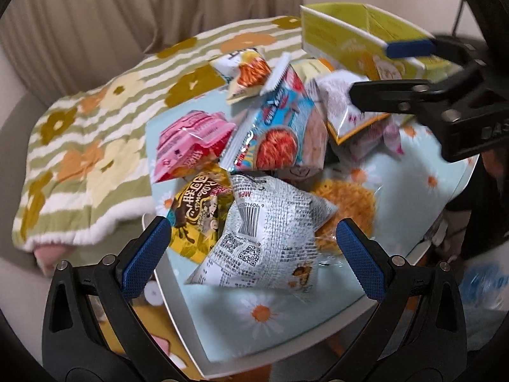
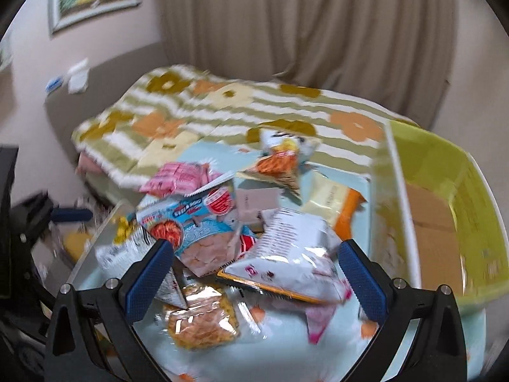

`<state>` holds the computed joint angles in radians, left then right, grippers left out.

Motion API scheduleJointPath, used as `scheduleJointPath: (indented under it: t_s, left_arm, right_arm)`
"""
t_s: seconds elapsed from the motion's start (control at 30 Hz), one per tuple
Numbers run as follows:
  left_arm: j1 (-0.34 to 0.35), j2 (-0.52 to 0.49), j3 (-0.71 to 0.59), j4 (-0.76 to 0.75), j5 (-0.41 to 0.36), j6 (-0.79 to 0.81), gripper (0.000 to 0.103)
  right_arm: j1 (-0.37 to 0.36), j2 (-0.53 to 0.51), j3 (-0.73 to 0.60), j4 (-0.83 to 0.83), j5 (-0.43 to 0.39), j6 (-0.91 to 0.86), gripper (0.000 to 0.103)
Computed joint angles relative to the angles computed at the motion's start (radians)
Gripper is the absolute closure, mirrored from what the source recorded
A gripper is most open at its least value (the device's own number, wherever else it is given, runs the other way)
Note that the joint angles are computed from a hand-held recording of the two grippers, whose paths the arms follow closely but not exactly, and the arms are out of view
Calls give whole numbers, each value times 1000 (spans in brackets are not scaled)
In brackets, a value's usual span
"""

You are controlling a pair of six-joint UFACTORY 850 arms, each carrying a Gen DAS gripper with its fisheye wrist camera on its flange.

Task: Organize snacks
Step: 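Grasp the white printed bag with the left tool while the right tool grasps the blue shrimp chip bag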

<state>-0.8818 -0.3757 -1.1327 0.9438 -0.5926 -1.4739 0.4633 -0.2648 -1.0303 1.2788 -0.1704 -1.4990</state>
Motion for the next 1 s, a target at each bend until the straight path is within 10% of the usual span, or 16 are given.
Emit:
scheduleJointPath:
  t_s: [0.27, 0.83, 1.0]
  left_arm:
    - [34, -57, -18, -51, 87, 152, 6]
    - [60, -86, -31, -260, 140, 296, 39]
    - [63, -70, -19, -256, 135, 279, 42]
  right_arm:
    - [17, -95, -64, 26, -62, -244, 1]
    - [44, -199, -157, -264, -156, -144, 1]
    - [53, -220, -182, -330, -168, -78, 15]
